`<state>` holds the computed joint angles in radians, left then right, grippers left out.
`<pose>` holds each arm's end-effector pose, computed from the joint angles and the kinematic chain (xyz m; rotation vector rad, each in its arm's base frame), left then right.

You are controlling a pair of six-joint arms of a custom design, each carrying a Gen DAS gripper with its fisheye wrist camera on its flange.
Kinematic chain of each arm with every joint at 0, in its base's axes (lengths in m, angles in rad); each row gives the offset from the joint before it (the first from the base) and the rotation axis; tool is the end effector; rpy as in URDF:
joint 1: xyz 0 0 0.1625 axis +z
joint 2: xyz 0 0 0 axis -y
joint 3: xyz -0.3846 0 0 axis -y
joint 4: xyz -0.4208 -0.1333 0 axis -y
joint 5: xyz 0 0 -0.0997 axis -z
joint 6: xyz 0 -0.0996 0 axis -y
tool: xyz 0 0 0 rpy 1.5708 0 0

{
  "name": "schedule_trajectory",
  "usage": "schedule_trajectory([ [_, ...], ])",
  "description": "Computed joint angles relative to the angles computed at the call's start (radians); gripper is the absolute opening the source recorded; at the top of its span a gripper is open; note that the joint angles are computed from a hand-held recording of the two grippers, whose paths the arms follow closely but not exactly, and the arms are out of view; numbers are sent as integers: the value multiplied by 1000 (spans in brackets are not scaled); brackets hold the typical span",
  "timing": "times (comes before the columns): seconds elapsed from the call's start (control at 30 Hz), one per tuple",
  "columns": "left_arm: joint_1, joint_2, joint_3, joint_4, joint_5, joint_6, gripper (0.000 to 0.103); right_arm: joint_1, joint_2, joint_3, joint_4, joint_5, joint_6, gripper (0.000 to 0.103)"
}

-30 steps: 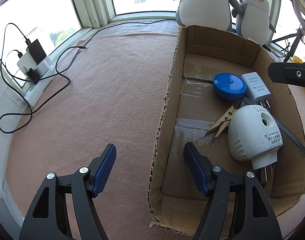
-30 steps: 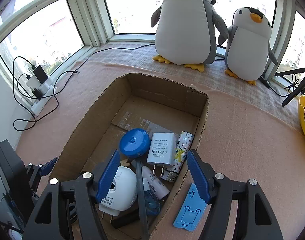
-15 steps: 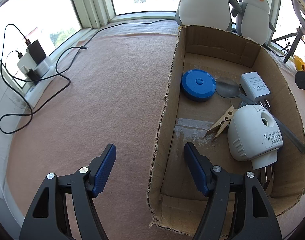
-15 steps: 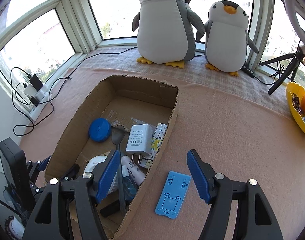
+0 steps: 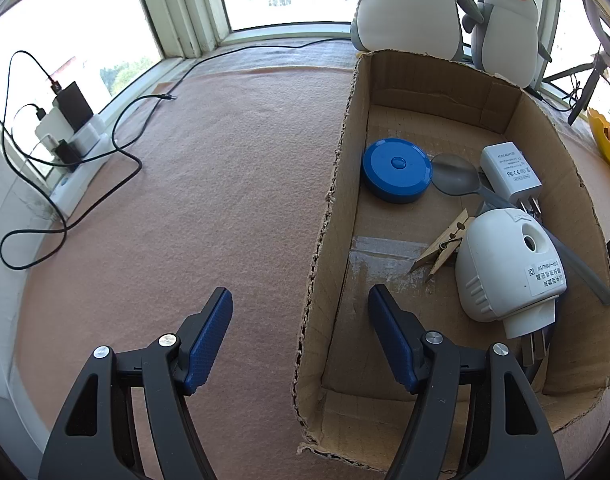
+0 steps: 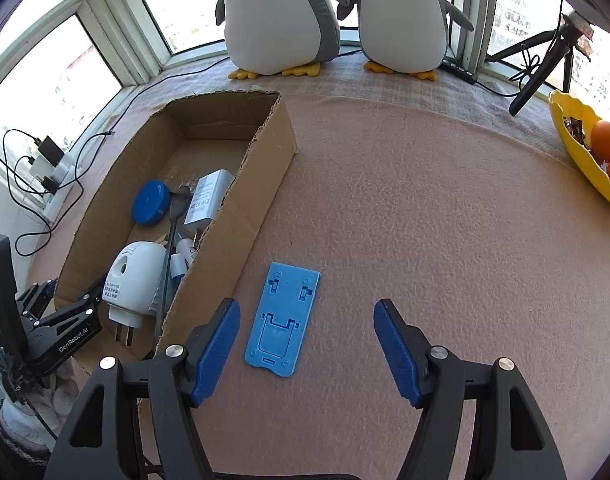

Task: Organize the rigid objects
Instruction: 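Move the right gripper to the blue phone stand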

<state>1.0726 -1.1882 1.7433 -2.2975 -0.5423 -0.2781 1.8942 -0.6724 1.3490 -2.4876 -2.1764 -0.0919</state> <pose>-0.0986 -0.6387 0.2639 0.1335 2.1674 -0.6364 0.3095 -0.6823 0.0828 0.4299 -2.5049 0.3961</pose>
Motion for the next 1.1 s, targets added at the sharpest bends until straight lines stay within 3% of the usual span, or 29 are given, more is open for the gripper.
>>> schedule_trajectory([
  [0.23,0,0,0,-1,0,-1,71,-11,25,-8,58,-6,-16,66],
  [0.9,-1,0,1,-1,0,-1,71,-10,79,-65,87,-61,-64,66],
  [1.1,-1,0,2,-1,1,-2,71,-6,87,-72,90,-77,-114,65],
])
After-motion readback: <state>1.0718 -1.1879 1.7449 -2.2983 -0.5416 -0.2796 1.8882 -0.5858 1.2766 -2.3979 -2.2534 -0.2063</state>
